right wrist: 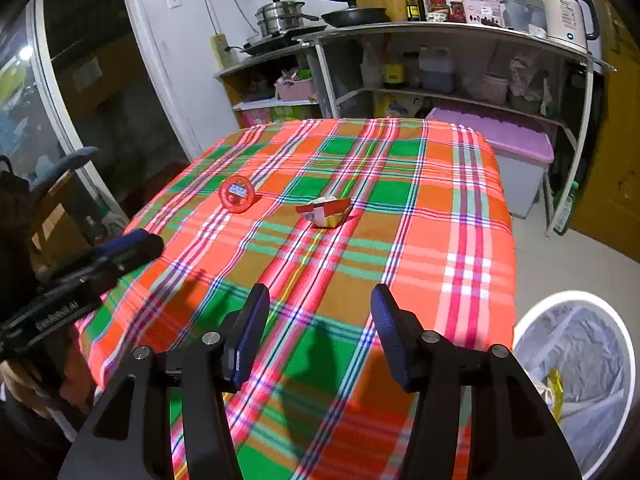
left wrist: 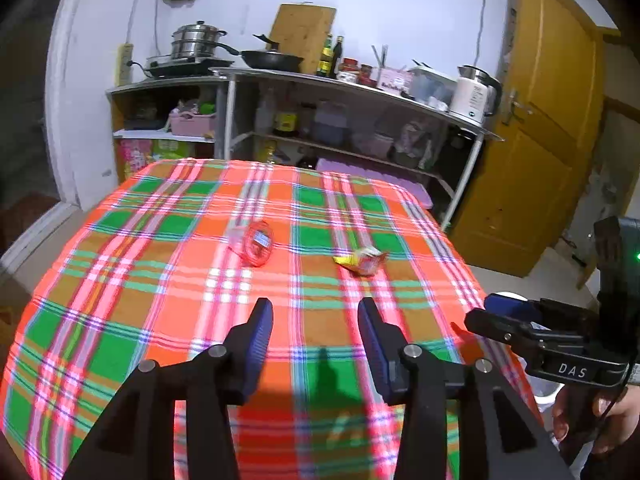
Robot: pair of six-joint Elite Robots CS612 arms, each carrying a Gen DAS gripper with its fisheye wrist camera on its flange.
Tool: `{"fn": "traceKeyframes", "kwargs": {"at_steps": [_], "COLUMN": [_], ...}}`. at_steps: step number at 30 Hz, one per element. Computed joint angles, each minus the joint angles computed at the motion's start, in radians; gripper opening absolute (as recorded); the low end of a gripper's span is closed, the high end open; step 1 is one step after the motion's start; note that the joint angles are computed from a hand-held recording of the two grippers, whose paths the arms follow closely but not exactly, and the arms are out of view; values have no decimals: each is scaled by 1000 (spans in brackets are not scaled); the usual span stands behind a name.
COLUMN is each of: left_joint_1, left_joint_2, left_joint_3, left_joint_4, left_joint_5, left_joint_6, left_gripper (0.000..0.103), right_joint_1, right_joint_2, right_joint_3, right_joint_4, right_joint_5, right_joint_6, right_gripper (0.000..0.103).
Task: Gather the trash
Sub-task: 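Move both tools back over the table toward the remaining cup and packet, then grasp the red-lidded clear cup with the left tool while the right tool grasps the yellow packet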
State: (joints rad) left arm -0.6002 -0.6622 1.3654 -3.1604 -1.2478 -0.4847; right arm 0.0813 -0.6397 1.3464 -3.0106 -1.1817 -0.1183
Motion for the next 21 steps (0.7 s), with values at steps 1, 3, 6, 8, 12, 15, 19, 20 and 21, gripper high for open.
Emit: {"fn": "traceKeyframes", "kwargs": {"at_steps": [1, 3, 6, 8, 12, 15, 19, 20, 21], "left_joint_1": [3, 13, 25, 32, 50, 62, 77, 80, 83], "left_joint_2": [2, 8, 19, 29, 51, 71, 91, 97, 102], "left_joint_3": [-4, -16, -39, -59, -102, -137, -174, -184, -194], "left_joint_4": [6, 19, 43, 62, 108, 139, 166, 170, 174], "left_joint_5": [3, 1, -1, -7, -25, -35, -56, -63, -71], "left_joint_6": [-1, -1, 3, 8, 9, 10, 7, 10, 13], "left_gripper": [44, 44, 45, 45, 46, 46, 48, 51, 52], "right_joint_1": [2, 6, 12, 16, 23, 28, 36, 37, 39], "right_joint_2": [8, 20, 40, 55, 85, 105, 138, 145, 152], "right_joint_3": [-15, -40, -78, -105, -164, -205, -267, -279, -293], "right_joint_4": [13, 36, 62, 76, 114, 139, 172, 178, 188], "right_joint_5": [-3, -5, -13, -16, -29, -37, -49, -51, -52], "right_joint_6": [1, 3, 2, 2, 3, 2, -1, -3, -4], "right_gripper": [54, 54, 54, 54, 54, 54, 54, 54, 54]}}
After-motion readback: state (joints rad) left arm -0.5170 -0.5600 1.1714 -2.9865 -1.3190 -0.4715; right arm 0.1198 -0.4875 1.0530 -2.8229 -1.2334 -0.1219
